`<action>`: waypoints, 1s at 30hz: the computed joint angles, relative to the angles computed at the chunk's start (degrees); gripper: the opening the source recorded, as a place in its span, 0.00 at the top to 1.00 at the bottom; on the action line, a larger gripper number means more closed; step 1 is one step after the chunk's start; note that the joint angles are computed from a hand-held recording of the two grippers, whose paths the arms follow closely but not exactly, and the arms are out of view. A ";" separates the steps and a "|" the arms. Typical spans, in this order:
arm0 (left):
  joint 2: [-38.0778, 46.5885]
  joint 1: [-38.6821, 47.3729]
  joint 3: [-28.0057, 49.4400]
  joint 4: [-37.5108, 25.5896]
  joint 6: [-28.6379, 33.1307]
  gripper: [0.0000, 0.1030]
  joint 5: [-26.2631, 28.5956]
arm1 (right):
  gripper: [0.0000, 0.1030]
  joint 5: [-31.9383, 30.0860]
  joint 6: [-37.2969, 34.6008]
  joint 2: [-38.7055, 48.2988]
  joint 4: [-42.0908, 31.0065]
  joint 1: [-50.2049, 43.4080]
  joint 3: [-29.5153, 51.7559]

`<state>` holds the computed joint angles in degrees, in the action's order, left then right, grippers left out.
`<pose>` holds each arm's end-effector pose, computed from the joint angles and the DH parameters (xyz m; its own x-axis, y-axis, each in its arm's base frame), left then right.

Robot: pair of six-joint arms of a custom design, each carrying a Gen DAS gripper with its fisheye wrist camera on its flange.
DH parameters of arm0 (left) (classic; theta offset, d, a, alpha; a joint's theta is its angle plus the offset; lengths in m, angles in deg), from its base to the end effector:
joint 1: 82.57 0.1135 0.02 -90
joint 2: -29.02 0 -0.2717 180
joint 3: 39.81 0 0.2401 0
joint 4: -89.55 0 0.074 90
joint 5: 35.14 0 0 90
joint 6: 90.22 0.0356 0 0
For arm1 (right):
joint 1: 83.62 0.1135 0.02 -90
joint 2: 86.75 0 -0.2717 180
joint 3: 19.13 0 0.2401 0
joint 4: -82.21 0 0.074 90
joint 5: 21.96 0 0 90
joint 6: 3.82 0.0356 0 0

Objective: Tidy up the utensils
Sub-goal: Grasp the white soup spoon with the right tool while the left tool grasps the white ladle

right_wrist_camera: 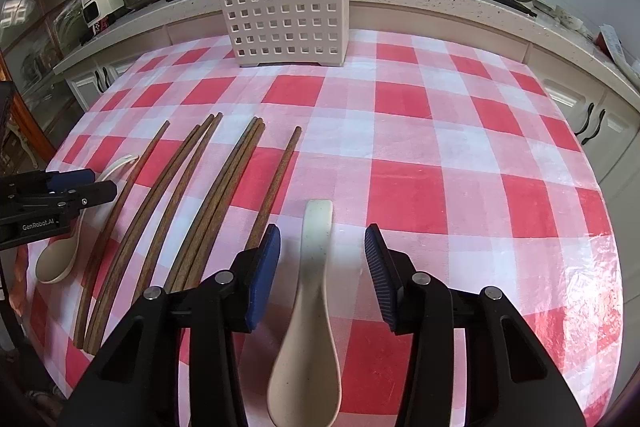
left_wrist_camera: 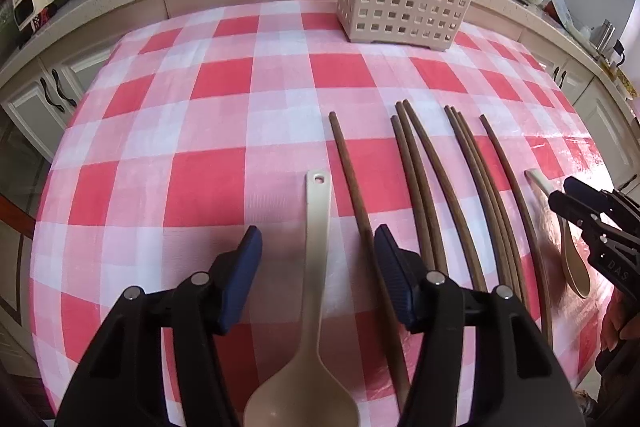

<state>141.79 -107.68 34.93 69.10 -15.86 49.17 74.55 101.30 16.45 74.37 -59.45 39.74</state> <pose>0.3379 -0.1544 0.1228 -0.8445 0.0995 -0.5262 0.1533 0.9864 -0.0596 0.2944 0.1277 0.1239 -0.7852 -0.0683 -0.6154 -0.1435 0.9869 0.0735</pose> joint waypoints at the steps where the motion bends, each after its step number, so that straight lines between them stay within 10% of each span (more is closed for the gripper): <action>1: -0.36 -0.37 -0.83 1.57 0.14 0.46 -0.97 | 0.59 -0.08 0.10 0.27 0.21 0.00 0.08; 30: 1.36 -0.46 -3.14 9.85 -0.41 0.90 -0.71 | 0.83 -1.25 -0.22 1.97 3.09 0.20 -0.04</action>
